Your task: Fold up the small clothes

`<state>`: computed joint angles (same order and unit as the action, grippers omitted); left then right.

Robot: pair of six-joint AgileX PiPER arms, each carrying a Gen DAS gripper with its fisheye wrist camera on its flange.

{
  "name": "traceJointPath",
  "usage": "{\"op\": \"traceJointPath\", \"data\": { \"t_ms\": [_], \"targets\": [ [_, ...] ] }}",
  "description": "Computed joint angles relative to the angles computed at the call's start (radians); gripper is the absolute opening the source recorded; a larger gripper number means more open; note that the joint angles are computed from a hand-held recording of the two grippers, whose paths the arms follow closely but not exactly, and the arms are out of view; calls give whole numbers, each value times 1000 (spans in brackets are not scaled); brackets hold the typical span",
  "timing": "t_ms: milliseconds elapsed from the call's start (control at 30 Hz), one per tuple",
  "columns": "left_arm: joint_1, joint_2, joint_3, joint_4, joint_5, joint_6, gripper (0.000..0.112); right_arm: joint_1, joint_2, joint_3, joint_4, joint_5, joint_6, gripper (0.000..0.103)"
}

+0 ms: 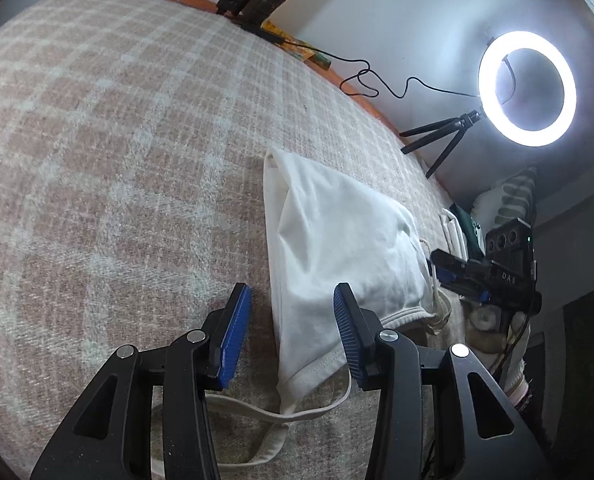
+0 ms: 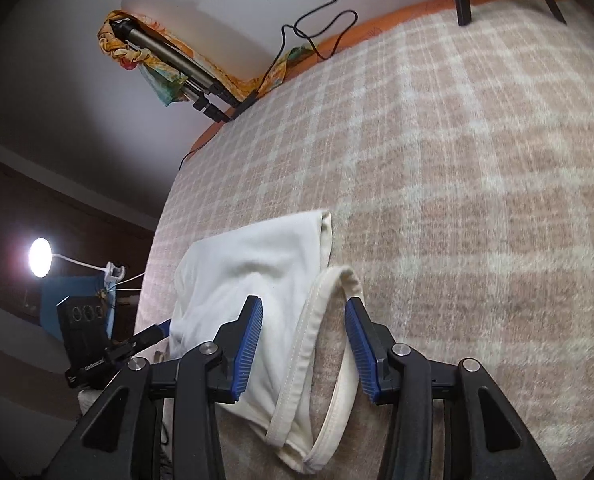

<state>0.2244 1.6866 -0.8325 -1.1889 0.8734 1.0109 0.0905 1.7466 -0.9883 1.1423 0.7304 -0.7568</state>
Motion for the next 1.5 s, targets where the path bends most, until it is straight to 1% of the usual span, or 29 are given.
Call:
{"op": "traceJointPath", "data": {
  "t_ms": [100, 200, 300, 333, 467, 500, 533, 567, 633, 667, 733, 833, 933, 1000, 1167, 1300, 1500],
  "targets": [
    [10, 31, -22, -23, 38, 3, 47, -16, 7, 31, 38, 56, -43, 46],
    [18, 67, -36, -61, 78, 19, 47, -7, 8, 74, 103, 66, -127, 46],
    [11, 87, -49, -89, 88, 33, 47, -8, 24, 85, 148, 93, -173, 46],
    [4, 93, -54, -95, 89, 32, 46, -11, 30, 90, 161, 101, -188, 43],
    [-24, 86, -52, -112, 61, 51, 42, -8, 44, 87, 192, 106, -215, 39],
    [-35, 75, -52, -101, 42, 46, 37, -5, 49, 85, 200, 105, -220, 37],
    [-47, 68, -54, -87, 21, 41, 30, -2, 52, 86, 215, 104, -232, 36],
    [-64, 60, -56, -69, -6, 31, 26, 3, 55, 84, 217, 101, -233, 34],
    [-95, 39, -53, -47, -58, 27, 22, 27, 47, 84, 215, 70, -224, 28],
    [-115, 27, -53, -31, -85, 25, 21, 38, 43, 81, 209, 53, -218, 28],
    [-135, 22, -55, -15, -107, 27, 17, 62, 29, 79, 187, 14, -201, 26],
    [-185, -21, -31, 5, -198, 54, 12, 96, 7, 83, 158, -49, -171, 21],
    [-217, -58, -14, 21, -254, 80, 11, 137, -19, 81, 99, -117, -120, 19],
    [-228, -72, -7, 22, -277, 89, 10, 168, -35, 78, 52, -164, -80, 17],
    [-240, -81, 1, 13, -302, 96, 9, 205, -47, 67, -17, -226, -25, 14],
    [-246, -103, 16, 5, -320, 116, 8, 251, -71, 71, -118, -297, 44, 13],
    [-250, -128, 31, -19, -331, 148, 7, 279, -96, 75, -212, -345, 115, 12]
  ]
}}
